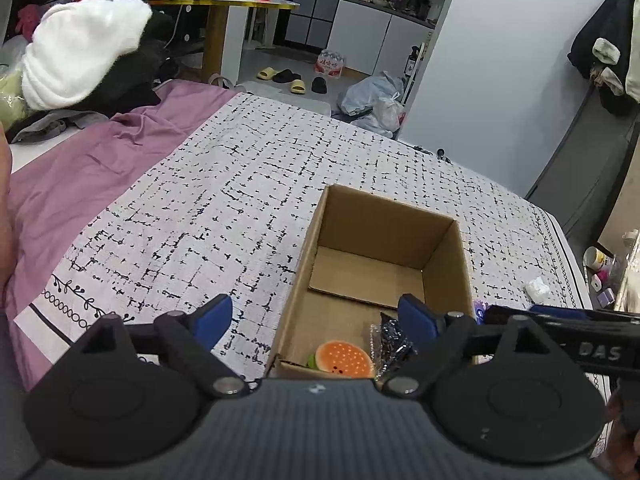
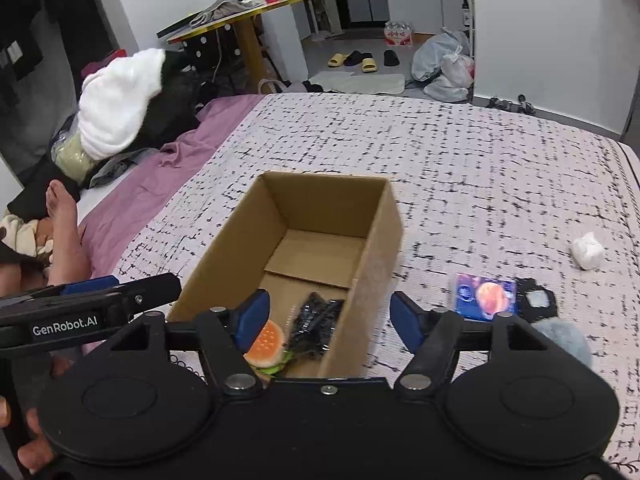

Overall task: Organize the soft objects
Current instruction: 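Open both tools to drop the plushes into the box, then move the right tool to the grey-blue fluffy plush and grasp it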

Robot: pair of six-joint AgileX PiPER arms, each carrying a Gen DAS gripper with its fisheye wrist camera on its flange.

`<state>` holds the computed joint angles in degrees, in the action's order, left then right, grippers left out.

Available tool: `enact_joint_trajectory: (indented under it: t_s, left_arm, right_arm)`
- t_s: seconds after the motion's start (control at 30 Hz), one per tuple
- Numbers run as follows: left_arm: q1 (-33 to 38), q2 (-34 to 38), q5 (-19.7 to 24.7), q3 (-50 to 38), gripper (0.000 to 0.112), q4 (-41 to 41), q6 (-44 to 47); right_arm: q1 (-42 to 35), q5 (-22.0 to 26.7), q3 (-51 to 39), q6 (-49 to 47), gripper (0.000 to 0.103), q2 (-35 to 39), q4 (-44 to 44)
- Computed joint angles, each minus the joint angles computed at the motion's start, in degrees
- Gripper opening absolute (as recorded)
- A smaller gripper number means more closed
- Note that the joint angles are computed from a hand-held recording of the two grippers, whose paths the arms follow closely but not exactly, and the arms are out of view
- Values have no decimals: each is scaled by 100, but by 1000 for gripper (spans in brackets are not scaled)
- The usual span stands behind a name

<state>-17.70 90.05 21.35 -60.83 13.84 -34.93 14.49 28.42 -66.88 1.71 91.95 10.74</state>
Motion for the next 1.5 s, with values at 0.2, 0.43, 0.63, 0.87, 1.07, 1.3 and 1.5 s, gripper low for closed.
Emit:
enact_joint_trajectory:
  t_s: [0.2,0.43,0.63,0.87,1.07,1.3,1.5]
  left_arm:
    - [-290,30,233,-123,89,373,-572]
    - [-909,124,765,-539,89,810,-1163]
    - [-1469,139,1221,-788,89,1412,-1909]
    - [-2031,342,1652,-1082,89,1789,-2443]
    - [-2389,584,1871,-1321,89,1940,-2646]
    - [-2646,890,2062,-1588,89,1911,-2683]
    - [-2725,1127,2164,-1802,89,1846,-2717]
  right_arm:
    - [-270,101,324,-355,98,-504,123]
    - [-604,367,577,-984,103,-1073,232]
    - [-1290,467,746,-2046,103,-1418,980]
    - [-2187,839,904,-3077,103,-1572,1833]
    - [-2939,1157,1023,-3951,103,-1462,2543]
    - [-3533,1493,1011,-4502,103,-1215,2982]
    - [-3850,1658,885,-4690,103,-1069,3254]
